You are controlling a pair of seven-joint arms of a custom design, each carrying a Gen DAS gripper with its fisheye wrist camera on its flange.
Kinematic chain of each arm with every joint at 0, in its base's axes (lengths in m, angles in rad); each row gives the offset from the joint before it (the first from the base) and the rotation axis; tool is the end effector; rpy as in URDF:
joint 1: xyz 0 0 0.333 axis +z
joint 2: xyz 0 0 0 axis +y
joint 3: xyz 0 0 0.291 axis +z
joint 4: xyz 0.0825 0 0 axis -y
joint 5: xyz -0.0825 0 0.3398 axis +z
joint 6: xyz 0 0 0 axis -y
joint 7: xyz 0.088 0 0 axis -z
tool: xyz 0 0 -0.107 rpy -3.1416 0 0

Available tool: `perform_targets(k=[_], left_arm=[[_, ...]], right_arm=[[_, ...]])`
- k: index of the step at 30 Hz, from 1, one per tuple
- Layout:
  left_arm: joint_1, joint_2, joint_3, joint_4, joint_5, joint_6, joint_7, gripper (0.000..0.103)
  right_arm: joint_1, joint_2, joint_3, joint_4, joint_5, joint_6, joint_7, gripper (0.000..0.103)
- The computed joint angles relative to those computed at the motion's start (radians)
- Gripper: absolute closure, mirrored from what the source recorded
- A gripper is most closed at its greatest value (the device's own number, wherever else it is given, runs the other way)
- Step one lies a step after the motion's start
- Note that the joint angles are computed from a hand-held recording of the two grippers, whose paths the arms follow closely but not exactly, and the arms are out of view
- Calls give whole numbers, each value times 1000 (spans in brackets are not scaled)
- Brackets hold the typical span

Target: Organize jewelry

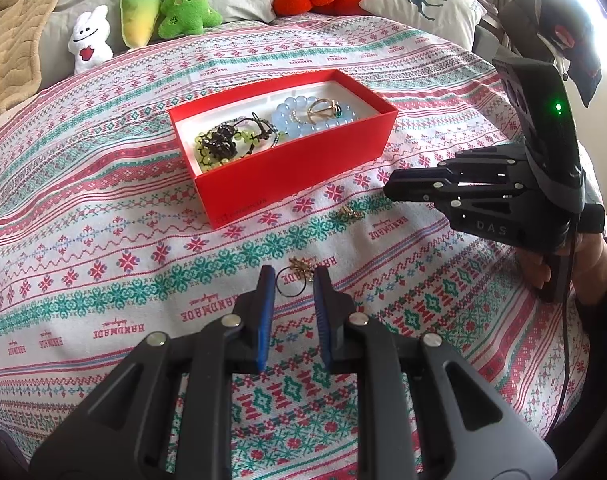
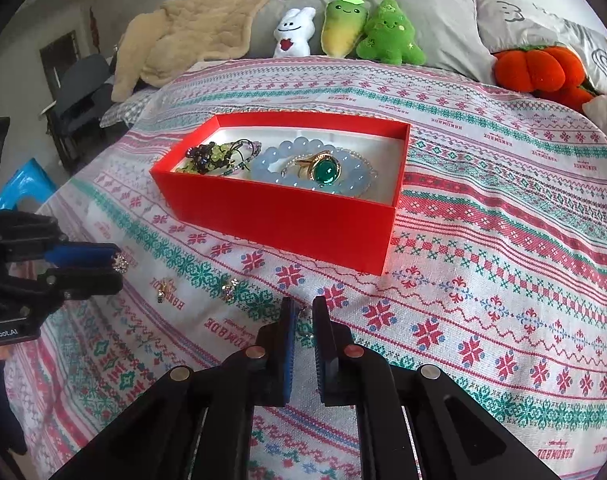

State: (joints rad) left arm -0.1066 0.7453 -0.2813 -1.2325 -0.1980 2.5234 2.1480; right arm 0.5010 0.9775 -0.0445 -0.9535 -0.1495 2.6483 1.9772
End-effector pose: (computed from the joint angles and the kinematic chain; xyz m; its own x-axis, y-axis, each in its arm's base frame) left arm 0.7005 -0.2135 0.3992 -0.6607 -0.7495 0.0418 -0.6154 0.5089 -0.6020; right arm 0.6829 0.3579 0.3619 0.2213 -0.9708 -0.0928 -0.7434 -0.1063 -0.6603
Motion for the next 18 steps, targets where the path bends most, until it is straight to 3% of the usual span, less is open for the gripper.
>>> perform_targets(k=[2, 6, 14, 17, 18], left_arm=[[0, -3, 0, -4, 0, 0, 0, 82], [1, -4, -2, -6, 1, -1, 3, 82], [-1, -4, -2, -9, 1, -2, 6, 82], [-1, -6, -3, -12, 0, -2, 7, 82], [-1, -8, -3, -15, 0, 1, 7, 82]], right_arm=[[-3, 7, 11, 12, 4, -3, -20, 82], [21, 70, -16, 131, -17, -96, -22, 82], [40, 120, -51, 222, -53, -161, 4, 75], [34, 134, -39, 246, -51, -174, -13, 78], [30, 126, -34, 232, -48, -165, -18, 86]])
